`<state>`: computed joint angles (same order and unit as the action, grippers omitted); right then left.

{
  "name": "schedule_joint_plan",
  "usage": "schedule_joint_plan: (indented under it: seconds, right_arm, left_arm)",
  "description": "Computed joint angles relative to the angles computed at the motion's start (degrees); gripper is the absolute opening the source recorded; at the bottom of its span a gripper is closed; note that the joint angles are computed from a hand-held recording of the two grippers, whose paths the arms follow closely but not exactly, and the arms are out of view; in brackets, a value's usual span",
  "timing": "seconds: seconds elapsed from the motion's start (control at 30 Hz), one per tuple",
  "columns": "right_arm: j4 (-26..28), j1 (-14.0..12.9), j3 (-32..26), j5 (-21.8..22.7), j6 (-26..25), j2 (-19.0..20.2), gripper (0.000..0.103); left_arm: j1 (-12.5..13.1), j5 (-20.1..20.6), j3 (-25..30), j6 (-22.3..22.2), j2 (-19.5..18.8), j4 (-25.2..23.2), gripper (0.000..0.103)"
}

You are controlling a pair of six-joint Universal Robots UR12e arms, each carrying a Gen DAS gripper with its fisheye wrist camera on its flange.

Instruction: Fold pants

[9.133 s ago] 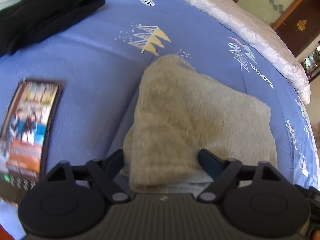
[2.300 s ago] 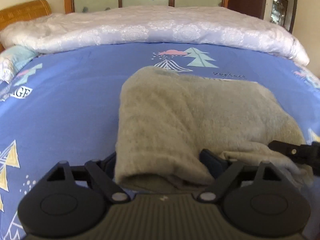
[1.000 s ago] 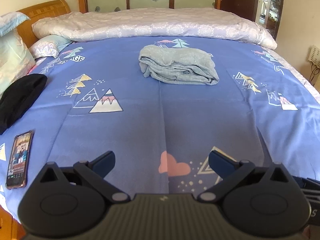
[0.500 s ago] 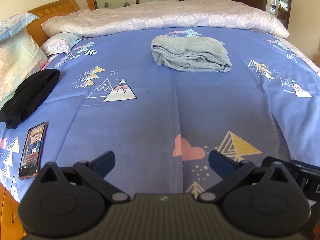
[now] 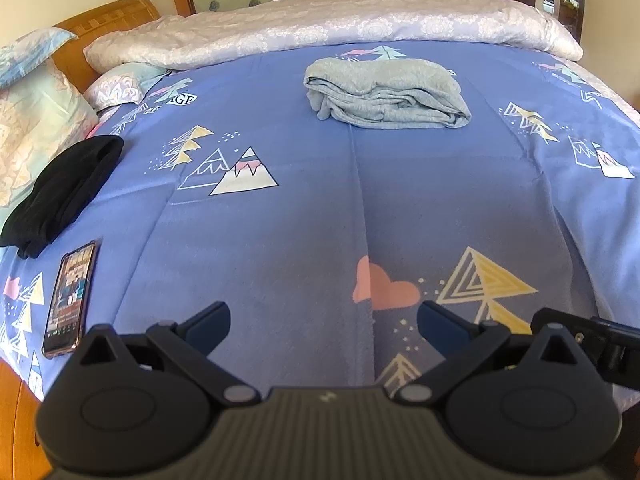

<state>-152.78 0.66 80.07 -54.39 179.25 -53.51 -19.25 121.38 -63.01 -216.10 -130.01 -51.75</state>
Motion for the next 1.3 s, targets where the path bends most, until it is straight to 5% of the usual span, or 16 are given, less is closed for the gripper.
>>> schedule_joint_plan:
  seconds: [0.53,1.3]
  right_arm:
    - [1.5,-0.2,-0.4,0.1,0.4,0.2,0.083]
    - [1.0,-0.2,-0.5,0.0,0.7,0.3,0.083]
  left_arm:
    - [-0.3,4.2,-0.7,0.0,0.1,3.4,0.103]
    - [-0.9,7.4,2.0,0.2,-1.1,-3.0,0.103]
